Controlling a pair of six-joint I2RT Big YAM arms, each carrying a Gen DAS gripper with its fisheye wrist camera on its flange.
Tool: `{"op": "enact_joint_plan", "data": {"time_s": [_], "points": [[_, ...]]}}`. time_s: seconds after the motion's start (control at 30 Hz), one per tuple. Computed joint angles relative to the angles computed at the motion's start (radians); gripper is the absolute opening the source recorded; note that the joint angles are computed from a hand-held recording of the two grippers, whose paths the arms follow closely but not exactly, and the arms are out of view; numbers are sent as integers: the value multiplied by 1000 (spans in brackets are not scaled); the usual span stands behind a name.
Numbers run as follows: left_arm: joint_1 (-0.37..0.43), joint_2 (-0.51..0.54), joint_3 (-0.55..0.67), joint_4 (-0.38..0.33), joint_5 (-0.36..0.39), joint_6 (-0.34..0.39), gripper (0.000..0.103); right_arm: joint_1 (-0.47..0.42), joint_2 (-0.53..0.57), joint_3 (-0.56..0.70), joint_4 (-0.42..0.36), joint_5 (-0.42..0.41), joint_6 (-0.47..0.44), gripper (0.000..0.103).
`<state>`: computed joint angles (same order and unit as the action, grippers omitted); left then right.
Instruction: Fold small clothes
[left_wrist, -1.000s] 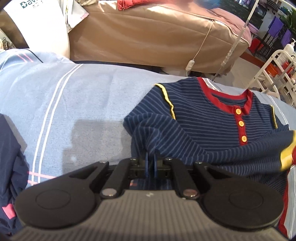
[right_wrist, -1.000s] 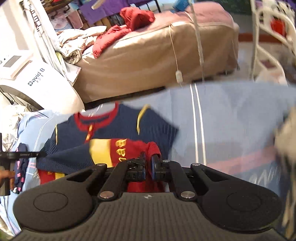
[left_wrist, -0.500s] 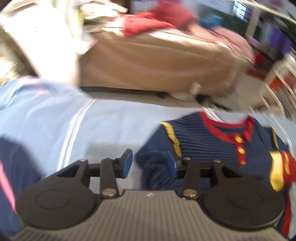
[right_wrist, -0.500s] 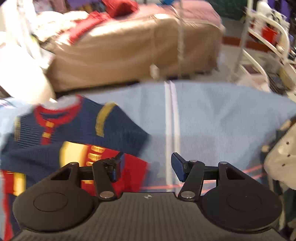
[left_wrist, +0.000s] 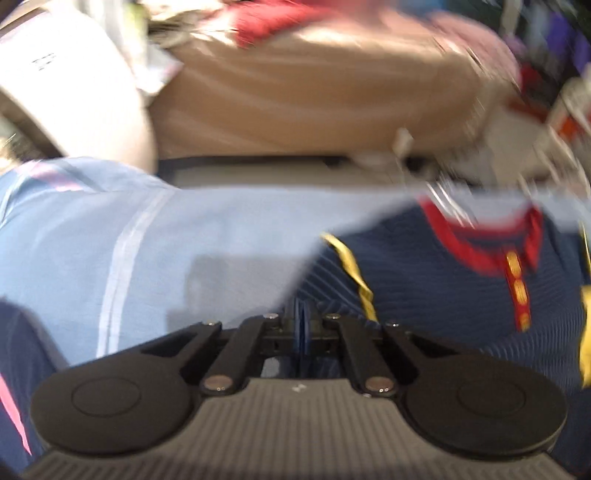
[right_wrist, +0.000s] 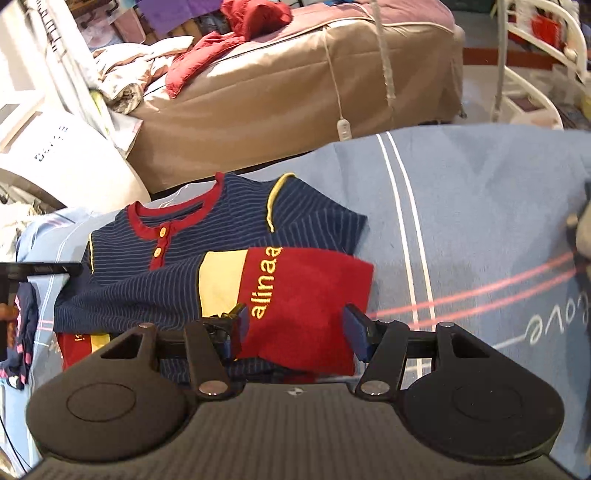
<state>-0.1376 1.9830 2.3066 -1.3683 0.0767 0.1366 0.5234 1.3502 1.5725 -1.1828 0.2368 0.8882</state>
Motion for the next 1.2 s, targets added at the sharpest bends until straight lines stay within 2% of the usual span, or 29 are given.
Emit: {"op": "enact_joint_plan", "data": {"time_s": [0.07, 0.13, 0.2, 0.23, 0.27, 0.3, 0.33, 0.37, 0.43, 0.5, 0.53, 0.57, 0.63, 0.7, 0.73, 0.8, 0.87, 1.0, 1.1, 1.2], "points": [[20, 33, 53, -22, -33, -30, 0, 4, -10, -8, 2, 8, 13, 93], [41, 79, 128, -76, -30, -51, 0, 11, -15, -13, 16, 19, 6, 93], [49, 59, 99, -42, -60, -48, 0, 9, -7, -10, 35, 1, -21, 93], [58, 48, 89, -35, -27, -48, 6, 11, -1, -4, 42, 0, -29, 93], [64, 27, 66, -30, 28, -45, 19, 14, 3, -2, 59, -1, -39, 94], [65, -6, 23, -15, 47, -35, 28, 16, 7, -3, 84, -12, -54, 94], [60, -49, -35, 9, 43, -25, 47, 18, 15, -1, 104, -29, -75, 94], [58, -101, -110, 45, 54, -13, 53, 21, 28, 5, 112, -40, -101, 95], [47, -175, -224, 66, 66, 6, 53, 19, 63, 18, 94, -64, -110, 101], [40, -212, -306, 39, 56, 11, 51, 9, 99, 21, 41, -77, -67, 100], [41, -227, -344, 36, 43, 5, 51, 10, 97, 3, 58, -70, -70, 100], [46, -250, -389, 46, 33, -13, 51, 15, 94, -1, 66, -50, -85, 100], [66, -307, -465, 99, 52, -39, 51, 26, 107, 41, 16, -36, -81, 99], [81, -369, -521, 113, 71, 0, 54, 51, 74, 42, 24, -6, -81, 103], [92, -394, -536, 99, 90, 26, 57, 67, 49, 34, 30, 0, -79, 103], [127, -461, -583, 68, 174, 72, 64, 110, 2, 22, -2, 20, -48, 103], [159, -510, -614, -19, 227, 128, 81, 163, -45, -4, -39, 25, 17, 103], [236, -610, -722, -193, 281, 216, 84, 296, -126, -56, -139, 23, 190, 103], [295, -688, -806, -248, 291, 264, 84, 408, -163, -89, -195, 32, 353, 103], [326, -736, -864, -311, 310, 359, 84, 493, -160, -97, -230, 41, 451, 103]]}}
